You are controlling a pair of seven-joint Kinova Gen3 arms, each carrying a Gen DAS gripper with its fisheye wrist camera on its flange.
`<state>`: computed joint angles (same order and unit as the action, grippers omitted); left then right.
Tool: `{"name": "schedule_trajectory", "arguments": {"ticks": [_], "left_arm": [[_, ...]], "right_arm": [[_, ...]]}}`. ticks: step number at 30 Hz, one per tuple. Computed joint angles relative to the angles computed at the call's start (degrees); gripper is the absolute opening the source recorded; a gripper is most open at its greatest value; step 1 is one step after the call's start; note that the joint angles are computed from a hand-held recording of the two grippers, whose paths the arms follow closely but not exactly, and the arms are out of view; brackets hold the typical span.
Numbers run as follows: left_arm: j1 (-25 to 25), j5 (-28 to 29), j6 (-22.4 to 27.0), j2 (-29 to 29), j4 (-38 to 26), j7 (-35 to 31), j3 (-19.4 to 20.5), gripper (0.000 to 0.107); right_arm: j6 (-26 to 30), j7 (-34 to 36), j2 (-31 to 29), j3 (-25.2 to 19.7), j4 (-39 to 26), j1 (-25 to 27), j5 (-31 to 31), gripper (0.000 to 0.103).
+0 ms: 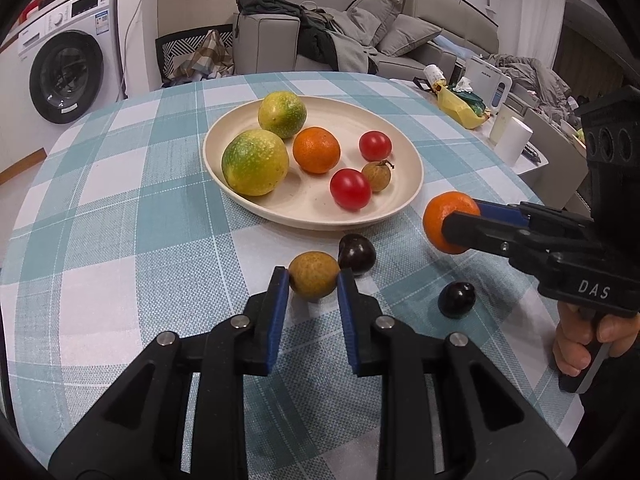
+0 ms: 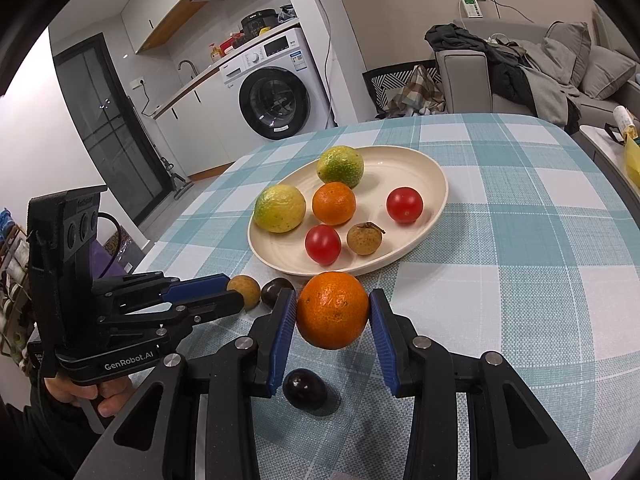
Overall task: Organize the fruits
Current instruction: 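Grasp the brown round fruit with the left tool while the right tool holds the mandarin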
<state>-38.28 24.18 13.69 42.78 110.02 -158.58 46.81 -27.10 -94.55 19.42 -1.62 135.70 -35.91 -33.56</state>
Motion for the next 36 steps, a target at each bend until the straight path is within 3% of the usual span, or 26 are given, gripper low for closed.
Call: {"name": "schedule_trajectory", "arguments": {"ticks": [5, 13, 18, 29, 36], "left_arm": [[3.1, -0.9, -0.9, -0.3, -0.7, 1.8, -2.5, 0.024], [3.5, -1.5, 0.2, 0.7, -2.1, 2.5, -2.2, 0.024], [1.7, -1.9, -1.5, 1.3, -1.0, 1.7, 0.3, 0.024], [-7.0, -6.0, -5.1, 4.9, 1.7, 3.3, 10.5, 0.024], [-8.8, -10.9, -7.7, 5.5, 3.2, 7.2, 13.2, 0.024]], "right_arm": [[0.1, -0.1, 0.1, -0.1, -0.1, 0.2, 0.4, 0.038], [0.2, 0.0, 0.1, 0.0, -0.1, 0.1, 0.2, 0.038], [0.1, 0.1, 0.1, 0.1, 0.0, -0.1, 0.0, 0.038], [0.0, 1.9, 0.0, 0.8, -0.3, -0.9, -1.7, 0.038], [0.5, 7.2, -0.2, 2.6, -1.3, -3.6, -7.4, 0.038]]}}
